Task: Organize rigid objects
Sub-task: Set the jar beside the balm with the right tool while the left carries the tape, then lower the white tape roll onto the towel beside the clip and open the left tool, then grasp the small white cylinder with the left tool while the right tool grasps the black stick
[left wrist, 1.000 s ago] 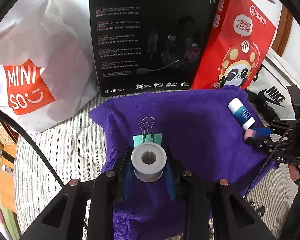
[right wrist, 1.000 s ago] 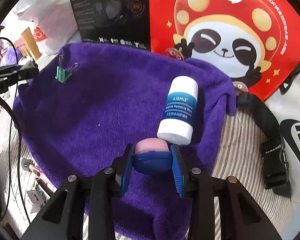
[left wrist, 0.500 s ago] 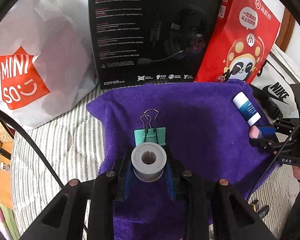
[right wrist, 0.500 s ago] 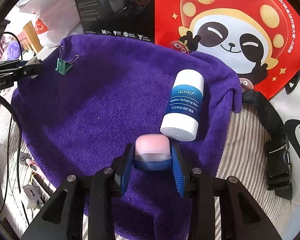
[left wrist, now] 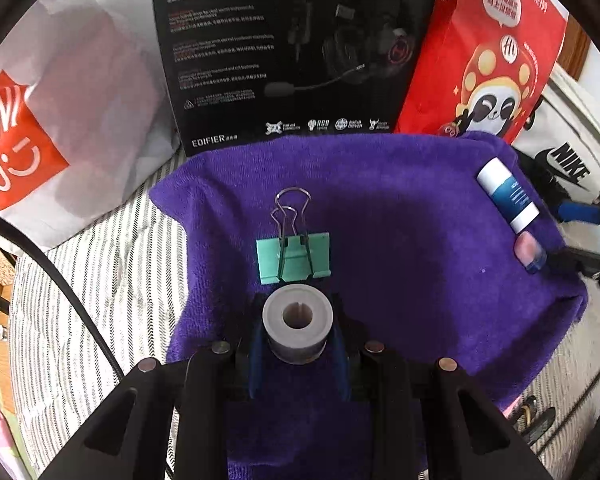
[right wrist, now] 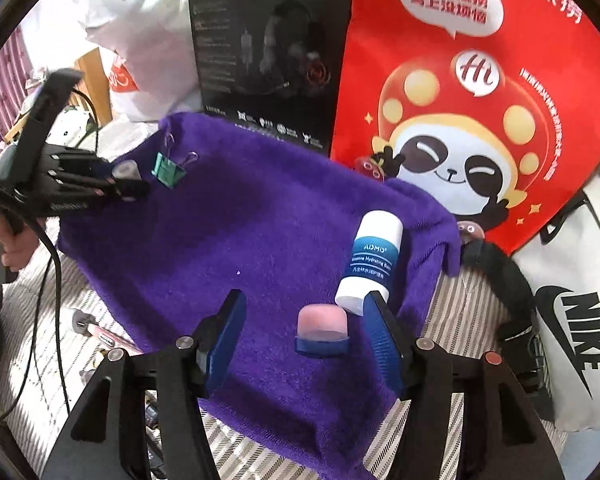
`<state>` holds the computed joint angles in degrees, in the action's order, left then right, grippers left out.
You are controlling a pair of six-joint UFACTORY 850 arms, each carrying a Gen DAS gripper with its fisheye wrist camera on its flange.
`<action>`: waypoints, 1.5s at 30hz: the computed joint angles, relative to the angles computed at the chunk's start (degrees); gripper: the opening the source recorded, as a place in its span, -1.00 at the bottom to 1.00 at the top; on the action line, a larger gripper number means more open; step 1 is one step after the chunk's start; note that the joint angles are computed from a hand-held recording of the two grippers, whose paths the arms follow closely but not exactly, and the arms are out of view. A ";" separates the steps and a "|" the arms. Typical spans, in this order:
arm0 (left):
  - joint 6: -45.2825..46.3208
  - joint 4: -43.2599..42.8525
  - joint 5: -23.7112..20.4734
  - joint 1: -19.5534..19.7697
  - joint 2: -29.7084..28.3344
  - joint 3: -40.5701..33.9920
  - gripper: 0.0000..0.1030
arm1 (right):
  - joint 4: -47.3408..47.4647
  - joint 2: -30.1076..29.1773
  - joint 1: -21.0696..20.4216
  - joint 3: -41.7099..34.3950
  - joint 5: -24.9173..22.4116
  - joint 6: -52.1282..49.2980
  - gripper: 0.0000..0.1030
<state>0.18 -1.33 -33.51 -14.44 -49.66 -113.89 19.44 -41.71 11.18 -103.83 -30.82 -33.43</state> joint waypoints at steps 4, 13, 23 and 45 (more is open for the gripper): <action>-1.55 2.99 -0.04 -0.58 -0.52 -0.26 -0.47 | 0.26 0.13 -0.29 -0.28 0.08 0.50 0.17; -3.90 6.36 0.63 -1.36 -0.60 0.04 -0.46 | -0.55 1.10 -0.76 0.71 0.35 1.78 0.17; -5.90 7.58 0.24 -1.90 0.65 1.79 -0.25 | 2.16 4.37 -1.06 3.81 2.13 -1.20 0.17; 4.58 -3.20 12.66 -6.22 22.50 33.51 -0.08 | 8.48 21.99 2.13 26.19 13.20 1.46 0.17</action>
